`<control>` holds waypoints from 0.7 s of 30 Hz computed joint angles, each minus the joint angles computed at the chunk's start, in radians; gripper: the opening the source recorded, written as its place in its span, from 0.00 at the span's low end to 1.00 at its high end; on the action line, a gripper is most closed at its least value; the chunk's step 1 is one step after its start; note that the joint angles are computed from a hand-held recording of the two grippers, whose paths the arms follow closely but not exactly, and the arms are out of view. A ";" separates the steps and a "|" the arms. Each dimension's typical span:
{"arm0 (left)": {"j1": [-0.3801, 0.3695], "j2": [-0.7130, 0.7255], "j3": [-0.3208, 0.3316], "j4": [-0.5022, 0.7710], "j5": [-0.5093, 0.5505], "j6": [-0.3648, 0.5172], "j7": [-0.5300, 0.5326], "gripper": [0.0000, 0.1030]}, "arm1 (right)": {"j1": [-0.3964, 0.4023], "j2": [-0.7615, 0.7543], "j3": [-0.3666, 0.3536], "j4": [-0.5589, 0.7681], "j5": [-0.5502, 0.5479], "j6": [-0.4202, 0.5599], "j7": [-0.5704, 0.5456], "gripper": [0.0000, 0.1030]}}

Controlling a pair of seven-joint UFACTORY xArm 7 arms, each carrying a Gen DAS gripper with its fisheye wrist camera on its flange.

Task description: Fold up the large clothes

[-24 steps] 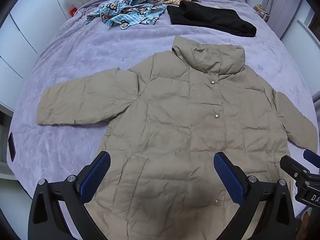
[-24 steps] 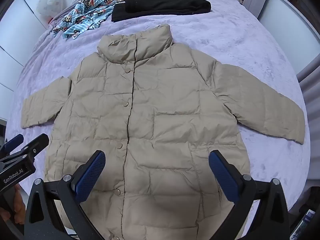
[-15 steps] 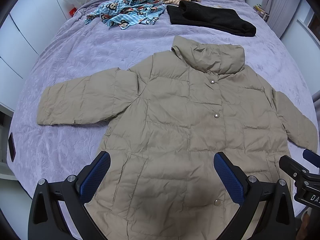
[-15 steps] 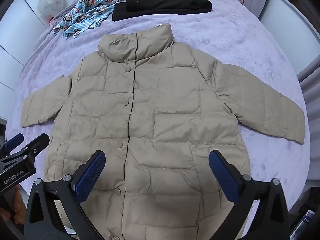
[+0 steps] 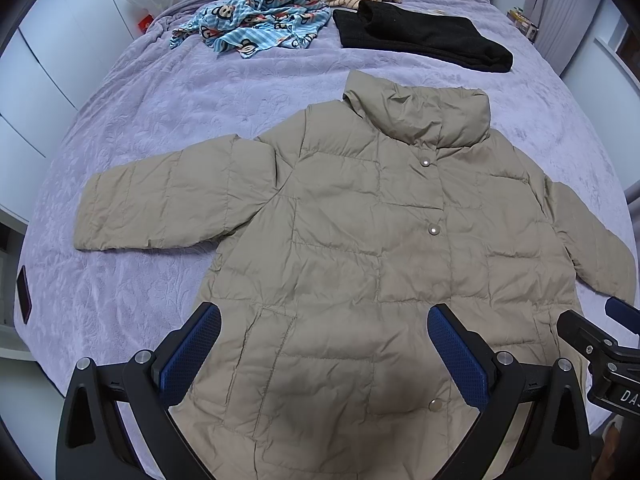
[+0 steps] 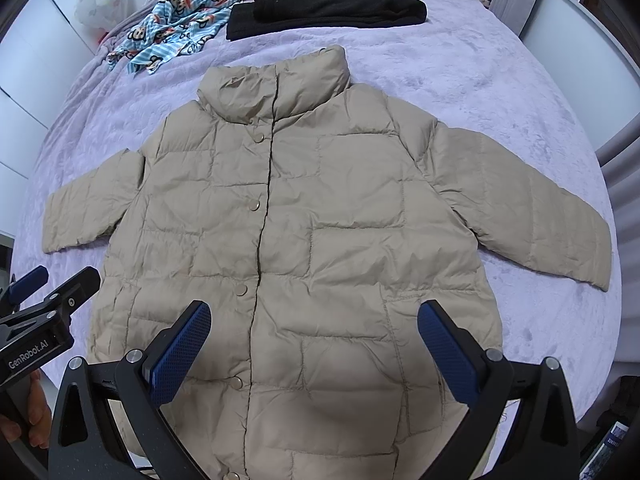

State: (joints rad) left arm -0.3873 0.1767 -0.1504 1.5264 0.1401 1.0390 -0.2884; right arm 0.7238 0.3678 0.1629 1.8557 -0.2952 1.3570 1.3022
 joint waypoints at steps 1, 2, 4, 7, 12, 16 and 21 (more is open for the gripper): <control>-0.006 0.019 -0.002 0.028 0.005 0.013 -0.010 1.00 | 0.000 0.000 0.000 0.001 -0.001 0.001 0.000 1.00; -0.008 0.022 -0.002 0.035 0.006 0.016 -0.010 1.00 | 0.000 0.001 0.000 0.002 0.000 0.002 0.000 1.00; -0.008 0.019 0.000 0.029 0.005 0.014 -0.009 1.00 | 0.000 0.002 0.000 0.003 0.002 0.003 -0.001 1.00; -0.006 0.010 0.002 0.016 0.004 0.010 -0.006 1.00 | 0.000 0.000 0.000 -0.001 0.001 -0.005 0.001 1.00; -0.010 0.018 0.002 0.029 0.008 0.015 -0.009 1.00 | -0.002 0.000 0.000 -0.004 0.002 -0.007 0.000 1.00; -0.013 0.020 0.002 0.032 0.014 0.016 -0.013 1.00 | -0.003 -0.003 0.000 -0.012 0.001 -0.017 0.000 1.00; -0.011 0.017 0.002 0.028 0.012 0.017 -0.010 1.00 | -0.005 -0.008 0.001 -0.020 0.000 -0.019 0.002 1.00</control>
